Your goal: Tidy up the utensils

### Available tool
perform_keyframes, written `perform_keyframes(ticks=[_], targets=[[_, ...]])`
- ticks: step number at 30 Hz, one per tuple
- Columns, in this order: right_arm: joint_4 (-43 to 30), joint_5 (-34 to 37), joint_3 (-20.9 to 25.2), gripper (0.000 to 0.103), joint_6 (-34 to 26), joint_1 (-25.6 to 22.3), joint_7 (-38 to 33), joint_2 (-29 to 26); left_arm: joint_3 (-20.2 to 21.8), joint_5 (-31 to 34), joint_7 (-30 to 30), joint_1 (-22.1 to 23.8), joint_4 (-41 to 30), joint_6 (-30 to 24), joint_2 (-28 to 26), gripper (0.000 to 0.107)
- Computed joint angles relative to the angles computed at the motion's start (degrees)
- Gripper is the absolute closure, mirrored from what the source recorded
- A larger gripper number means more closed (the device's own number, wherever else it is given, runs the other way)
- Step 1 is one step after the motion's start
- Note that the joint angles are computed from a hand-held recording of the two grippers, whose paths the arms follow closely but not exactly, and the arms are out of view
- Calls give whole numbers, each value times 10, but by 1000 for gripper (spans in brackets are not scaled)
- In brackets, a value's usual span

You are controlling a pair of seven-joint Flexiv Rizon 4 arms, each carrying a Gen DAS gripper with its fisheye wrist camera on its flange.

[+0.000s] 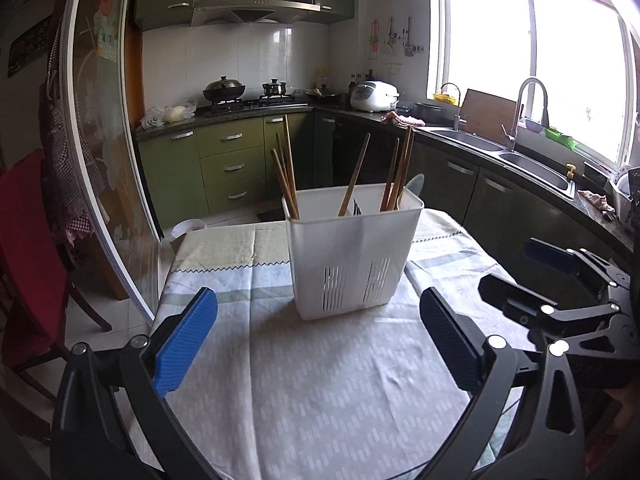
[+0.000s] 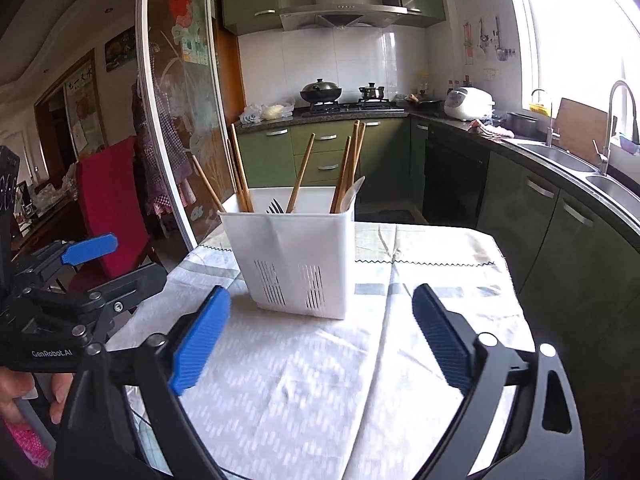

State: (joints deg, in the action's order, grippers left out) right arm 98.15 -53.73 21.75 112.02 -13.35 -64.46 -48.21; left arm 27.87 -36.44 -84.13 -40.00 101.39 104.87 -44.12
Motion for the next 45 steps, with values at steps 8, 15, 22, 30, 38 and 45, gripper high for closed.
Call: perform_keyframes(ticks=[8, 15, 22, 30, 38, 45], targets=[[136, 136, -134, 5, 116, 93, -82, 75, -9, -32, -10, -37, 91, 47, 28, 10], [221, 161, -151, 5, 177, 93, -120, 119, 1, -131, 42, -108, 134, 107, 43, 10], [292, 176, -164, 5, 219, 82, -144, 170, -29, -207, 102, -141, 162, 142, 66, 10], [364, 172, -171, 5, 275, 53, -142, 206, -72, -283, 148, -167, 199, 210, 93, 10], [396, 178, -182, 5, 319, 50, -144, 215, -130, -320, 178, -152, 211, 259, 108, 10], [410, 160, -185, 5, 329, 41, -131, 222, -181, -335, 197, -118, 216, 284, 112, 10]])
